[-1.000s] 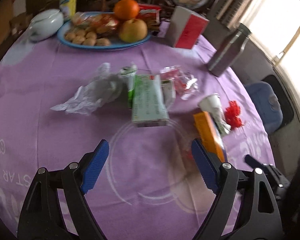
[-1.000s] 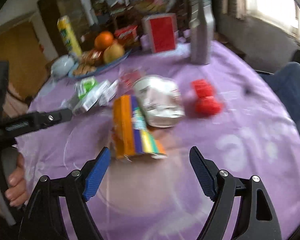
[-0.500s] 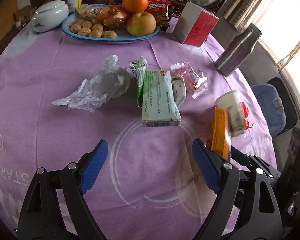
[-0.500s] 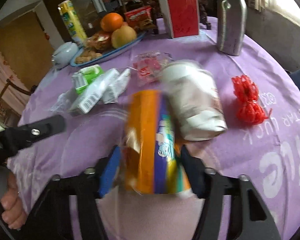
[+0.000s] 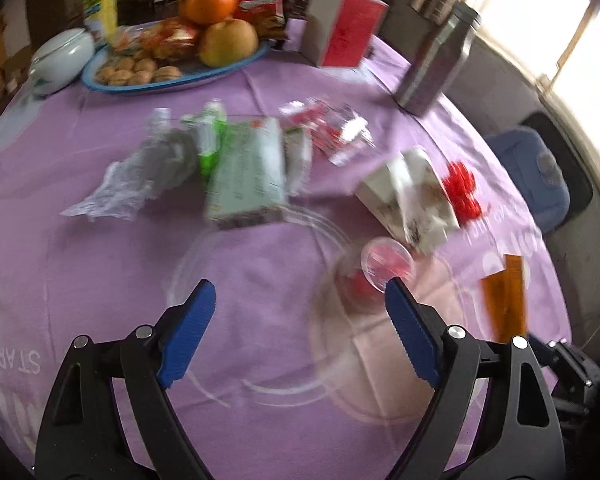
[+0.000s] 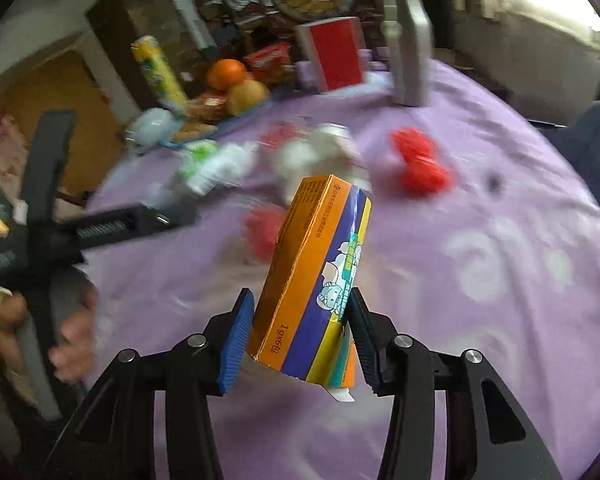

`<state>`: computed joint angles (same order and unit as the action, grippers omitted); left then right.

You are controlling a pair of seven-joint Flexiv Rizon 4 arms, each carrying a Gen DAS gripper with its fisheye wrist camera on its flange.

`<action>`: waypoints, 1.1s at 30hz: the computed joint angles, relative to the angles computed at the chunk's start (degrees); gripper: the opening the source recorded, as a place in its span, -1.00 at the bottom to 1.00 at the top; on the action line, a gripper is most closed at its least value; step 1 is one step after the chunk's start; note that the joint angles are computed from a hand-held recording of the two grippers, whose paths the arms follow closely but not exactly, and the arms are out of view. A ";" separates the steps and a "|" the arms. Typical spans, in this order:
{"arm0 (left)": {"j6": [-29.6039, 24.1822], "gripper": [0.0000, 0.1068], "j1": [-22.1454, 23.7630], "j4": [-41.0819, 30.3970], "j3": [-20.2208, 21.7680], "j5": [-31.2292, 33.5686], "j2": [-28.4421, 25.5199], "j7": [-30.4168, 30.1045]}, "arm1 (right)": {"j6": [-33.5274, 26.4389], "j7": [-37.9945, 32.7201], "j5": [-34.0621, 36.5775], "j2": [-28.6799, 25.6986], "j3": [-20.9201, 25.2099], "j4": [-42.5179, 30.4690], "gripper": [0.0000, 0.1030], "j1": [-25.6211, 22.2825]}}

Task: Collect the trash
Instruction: 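Grasp the orange striped box with the right tool while the left tool grasps the red-filled plastic cup, then carry the orange box and red cup in both tools over the red wastebasket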

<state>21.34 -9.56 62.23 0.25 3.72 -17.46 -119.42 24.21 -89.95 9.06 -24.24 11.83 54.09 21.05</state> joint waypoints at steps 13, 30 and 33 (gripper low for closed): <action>1.14 0.55 -4.93 -6.47 0.22 4.27 -7.20 2.49 | 4.38 1.39 -7.94 6.66 -1.65 13.96 0.17 -1.68; 6.38 0.03 -3.93 -2.42 0.28 1.55 -5.74 2.19 | 4.94 6.16 -8.24 4.68 -1.77 12.79 0.44 -0.76; 9.86 0.03 -2.13 1.52 -0.52 -2.55 -3.25 2.29 | 4.20 7.01 -9.68 4.37 -1.97 12.70 0.10 -0.07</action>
